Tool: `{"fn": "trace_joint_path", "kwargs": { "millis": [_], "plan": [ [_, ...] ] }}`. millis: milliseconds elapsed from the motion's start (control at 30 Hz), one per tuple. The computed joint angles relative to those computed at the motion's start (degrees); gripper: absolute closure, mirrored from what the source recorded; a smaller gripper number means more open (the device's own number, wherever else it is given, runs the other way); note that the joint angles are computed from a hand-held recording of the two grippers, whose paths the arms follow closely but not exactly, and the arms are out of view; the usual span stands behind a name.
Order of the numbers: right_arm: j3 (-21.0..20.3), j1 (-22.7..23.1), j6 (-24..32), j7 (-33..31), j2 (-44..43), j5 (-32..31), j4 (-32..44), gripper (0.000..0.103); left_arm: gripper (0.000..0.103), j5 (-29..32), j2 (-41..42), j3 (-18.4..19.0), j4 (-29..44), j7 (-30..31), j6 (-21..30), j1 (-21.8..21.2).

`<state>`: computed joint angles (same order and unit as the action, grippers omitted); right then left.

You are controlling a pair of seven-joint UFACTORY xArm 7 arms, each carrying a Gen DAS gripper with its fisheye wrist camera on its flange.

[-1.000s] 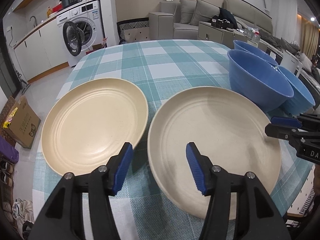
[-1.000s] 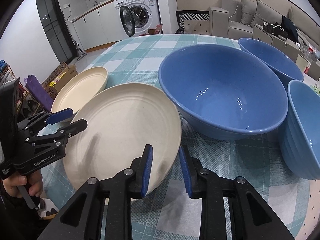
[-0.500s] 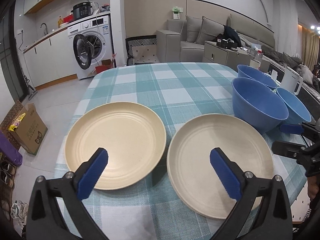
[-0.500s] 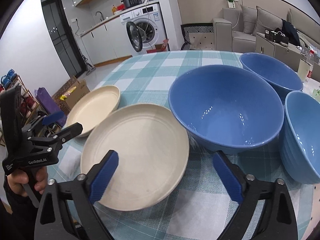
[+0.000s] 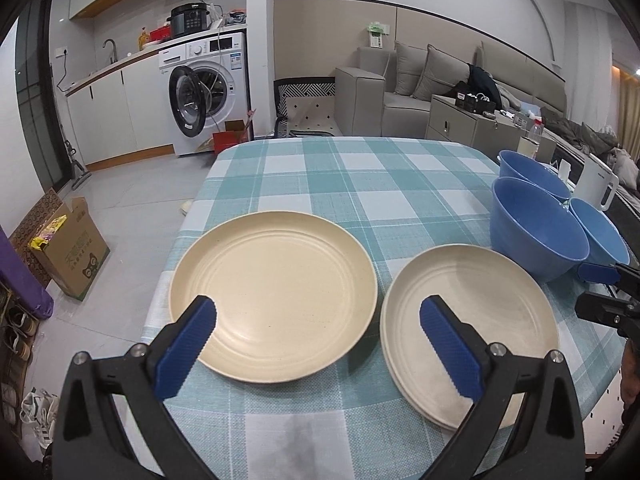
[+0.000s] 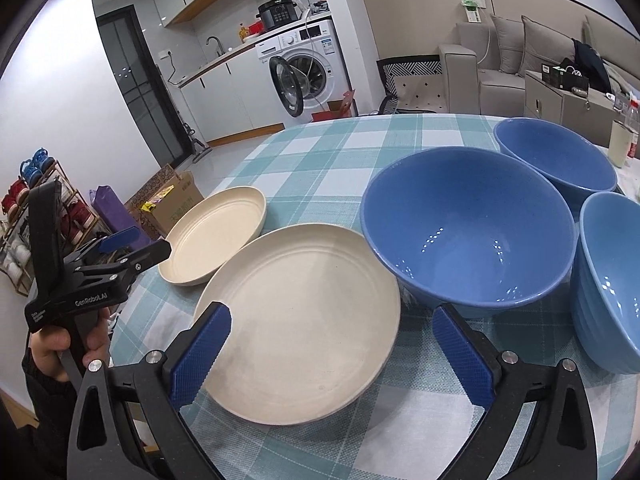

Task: Organize plates and bowls
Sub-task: 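Withdraw the right tool back from the stacked plates, then move the right tool toward the rim of the lone large cream plate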

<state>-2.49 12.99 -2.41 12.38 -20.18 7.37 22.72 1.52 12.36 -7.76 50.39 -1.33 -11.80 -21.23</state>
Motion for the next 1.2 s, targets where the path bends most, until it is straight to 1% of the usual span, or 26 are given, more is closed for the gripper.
{"fn": "trace_joint_path", "kwargs": {
  "millis": [67,133,200,300,367,433,533,600,667,700,733,767,800,867,900,967,1000,1033,1133,1200],
  "plan": [
    [-0.3,0.7,0.0,-0.2,-0.3,0.1,-0.1,0.001,0.0,0.2,-0.3,-0.3,-0.2,-0.3,-0.3,0.7],
    [-0.3,1.0,0.0,-0.2,-0.6,0.1,-0.1,0.001,0.0,-0.2,-0.6,0.7,-0.6,0.0,-0.6,-0.1],
    [-0.5,1.3,0.2,-0.4,-0.9,0.1,-0.1,0.001,0.0,-0.3,-0.8,0.9,-0.7,0.3,-0.7,0.0],
    [0.3,0.6,0.6,-0.3,-1.7,-0.1,-0.3,0.001,0.0,0.0,-1.1,0.1,-0.9,-0.1,-0.8,1.3],
    [-1.0,1.7,0.8,-0.7,-2.0,0.3,-0.2,0.001,0.0,0.4,-1.3,-0.7,-1.0,-0.6,-0.7,2.5],
    [-2.8,3.4,1.0,-1.7,-1.9,0.9,0.3,0.001,0.0,0.4,-1.4,-0.5,-1.1,-0.7,-0.9,2.6],
    [-0.1,0.6,2.3,-1.0,-2.3,0.4,1.3,0.001,0.0,-0.4,-1.4,0.8,-0.8,-0.4,-0.9,1.4],
    [1.4,-0.9,3.2,-0.7,-2.4,-0.3,2.4,0.001,0.0,0.2,-1.4,-0.4,-0.9,-0.9,-1.0,2.9],
    [3.3,-2.8,3.8,-0.1,-2.5,-1.3,3.6,0.001,0.0,0.3,-1.4,-0.3,-1.0,-1.0,-1.4,3.2],
    [4.5,-4.0,3.9,0.3,-2.4,-2.1,4.3,0.001,0.0,1.0,-1.4,-1.4,-1.1,-1.6,-1.5,4.5],
    [5.4,-5.0,4.5,0.7,-2.2,-2.8,5.2,0.001,0.0,2.3,-1.3,-3.3,-1.1,-2.6,-1.7,6.8],
    [7.2,-6.9,5.3,1.8,-1.8,-3.9,6.2,0.001,0.0,3.3,-1.3,-4.4,-1.1,-3.4,-1.7,8.2],
    [8.0,-7.8,5.8,2.5,-1.4,-4.7,7.2,0.001,0.0,3.4,-1.3,-4.0,-1.1,-3.5,-1.8,8.0],
    [8.0,-8.0,6.7,3.1,-0.2,-5.4,9.1,0.001,0.0,1.9,-1.3,-0.9,-1.1,-2.5,-1.9,5.0],
    [7.6,-7.6,6.9,3.1,0.4,-5.4,10.1,0.001,0.0,0.8,-1.3,0.9,-1.0,-1.7,-1.7,3.1],
    [7.3,-6.9,7.6,3.6,1.7,-5.3,12.0,0.001,0.0,-2.6,-1.0,5.6,-0.7,0.6,-1.4,-2.0],
    [7.1,-6.6,7.8,3.7,2.2,-5.2,12.9,0.001,0.0,-3.6,-0.8,6.8,-0.5,1.4,-1.3,-3.2],
    [6.7,-6.1,7.9,3.5,2.8,-5.0,13.8,0.001,0.0,-3.8,-0.6,6.1,-0.3,1.4,-1.1,-2.5],
    [7.2,-5.9,8.5,4.1,4.8,-5.4,16.6,0.001,0.0,-2.0,0.1,1.4,0.1,-0.1,-0.6,2.9],
    [7.9,-6.2,9.1,4.8,6.3,-6.1,18.4,0.001,0.0,-0.9,0.5,-0.8,0.4,-1.3,-0.5,5.8]
  ]
}}
